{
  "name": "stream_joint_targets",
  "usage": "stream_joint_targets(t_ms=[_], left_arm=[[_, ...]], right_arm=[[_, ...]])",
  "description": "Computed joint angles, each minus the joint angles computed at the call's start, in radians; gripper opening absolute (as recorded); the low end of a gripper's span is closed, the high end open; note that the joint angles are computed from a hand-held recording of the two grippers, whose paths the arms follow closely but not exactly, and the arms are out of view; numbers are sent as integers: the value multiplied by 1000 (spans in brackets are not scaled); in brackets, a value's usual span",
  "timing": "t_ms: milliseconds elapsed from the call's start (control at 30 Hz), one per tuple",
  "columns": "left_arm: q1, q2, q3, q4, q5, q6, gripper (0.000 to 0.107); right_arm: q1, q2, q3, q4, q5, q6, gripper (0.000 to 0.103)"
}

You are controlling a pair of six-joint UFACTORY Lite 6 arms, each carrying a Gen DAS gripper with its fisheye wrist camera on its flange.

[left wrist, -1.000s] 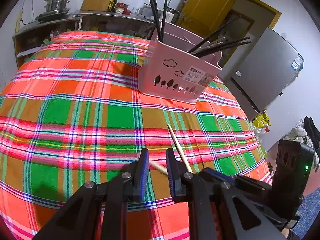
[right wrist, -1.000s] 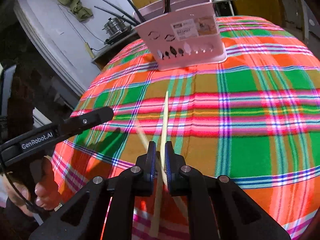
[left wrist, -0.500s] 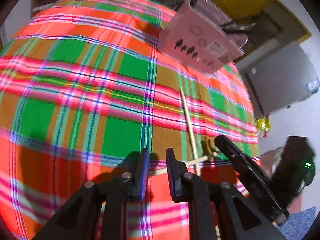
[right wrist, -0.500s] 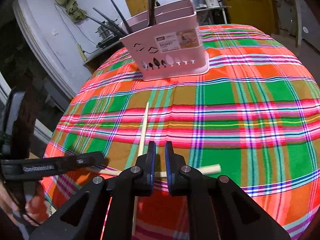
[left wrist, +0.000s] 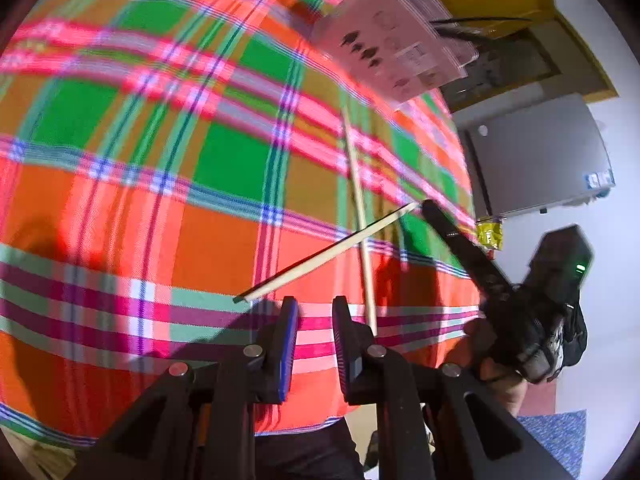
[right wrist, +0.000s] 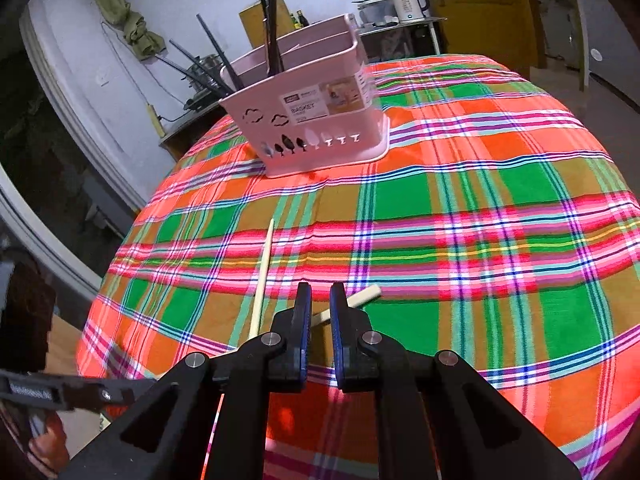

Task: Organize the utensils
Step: 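Line up both tools on the wooden chopsticks lying on the cloth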

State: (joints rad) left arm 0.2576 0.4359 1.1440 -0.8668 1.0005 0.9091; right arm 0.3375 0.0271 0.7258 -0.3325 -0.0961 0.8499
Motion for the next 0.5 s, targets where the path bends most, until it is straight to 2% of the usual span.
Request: stream_joint_targets(t_ms=[200,300,367,500], left_arm=[[-12,74,73,-74,-60,-4,17],[-37,143,187,-84,-84,-59,17],[-61,190,264,-96,-85,-77,27],[-130,310,449,-74,-76,-143,32]], right_arm=[[-8,-32,-13,74,12,-82,9],[-14,-37,-13,86,14,-93,9],[-15,-38,-9,90,18,-97,9],[-17,-33,-6,80,22,-90,9]])
